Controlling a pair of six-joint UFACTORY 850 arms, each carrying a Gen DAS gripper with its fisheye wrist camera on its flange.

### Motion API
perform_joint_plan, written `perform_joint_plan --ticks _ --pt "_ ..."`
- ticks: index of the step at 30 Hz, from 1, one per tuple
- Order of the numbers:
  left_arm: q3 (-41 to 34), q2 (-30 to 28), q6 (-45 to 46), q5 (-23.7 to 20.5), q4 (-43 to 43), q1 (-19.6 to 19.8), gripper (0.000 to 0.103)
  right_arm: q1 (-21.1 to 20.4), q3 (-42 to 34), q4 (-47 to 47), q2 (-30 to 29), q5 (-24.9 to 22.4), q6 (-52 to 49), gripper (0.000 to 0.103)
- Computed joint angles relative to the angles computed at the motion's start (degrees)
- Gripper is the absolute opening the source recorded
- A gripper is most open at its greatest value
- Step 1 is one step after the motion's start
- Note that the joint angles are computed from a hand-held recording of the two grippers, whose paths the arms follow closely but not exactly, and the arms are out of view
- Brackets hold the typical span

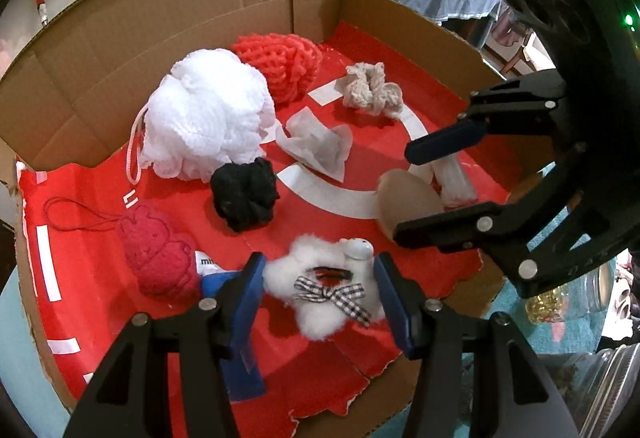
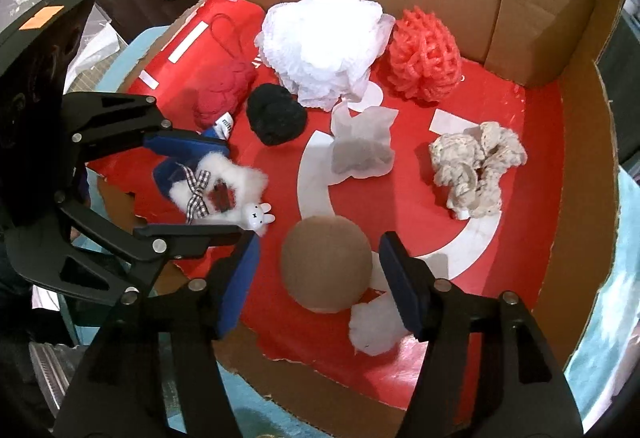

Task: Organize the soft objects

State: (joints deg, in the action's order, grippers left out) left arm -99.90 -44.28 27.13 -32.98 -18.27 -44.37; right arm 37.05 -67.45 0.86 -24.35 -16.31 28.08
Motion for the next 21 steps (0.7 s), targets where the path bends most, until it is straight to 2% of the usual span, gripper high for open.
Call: perform_joint_plan --ticks 2,4,7,11,15,18,21 --pt "0.11 0.02 -0.19 0.84 -0.16 0.14 0.060 0.11 -0.09 -1.85 0.04 -0.26 2.01 0.061" --pt "1.16 0.85 -0.35 2.04 -0.63 0.15 0.073 0.40 -0.18 -5.74 0.28 -0.85 6.37 0.061" --pt "4.21 3.29 -0.82 4.71 -1.43 0.36 0.079 1.12 0.23 -12.57 1.23 -1.46 14.52 0.061" --pt "8.04 6.40 -4.63 7.51 -1.26 0.32 0.085 2.50 1.68 -22.20 3.48 -3.28 27.80 0.070" --pt "12.22 9.78 -14.46 11.37 3.53 -0.13 0.097 4.23 2.60 -30.10 5.19 -6.39 42.48 0.073" --pt "14.61 11.75 -24.82 13.22 10.04 -0.69 0.099 5.59 2.49 -33.73 5.40 -9.58 49.90 0.076" --pt "16.79 13.29 -33.00 14.97 15.68 -1.05 0.101 6.31 3.30 -34.08 5.94 -10.82 54.20 0.076"
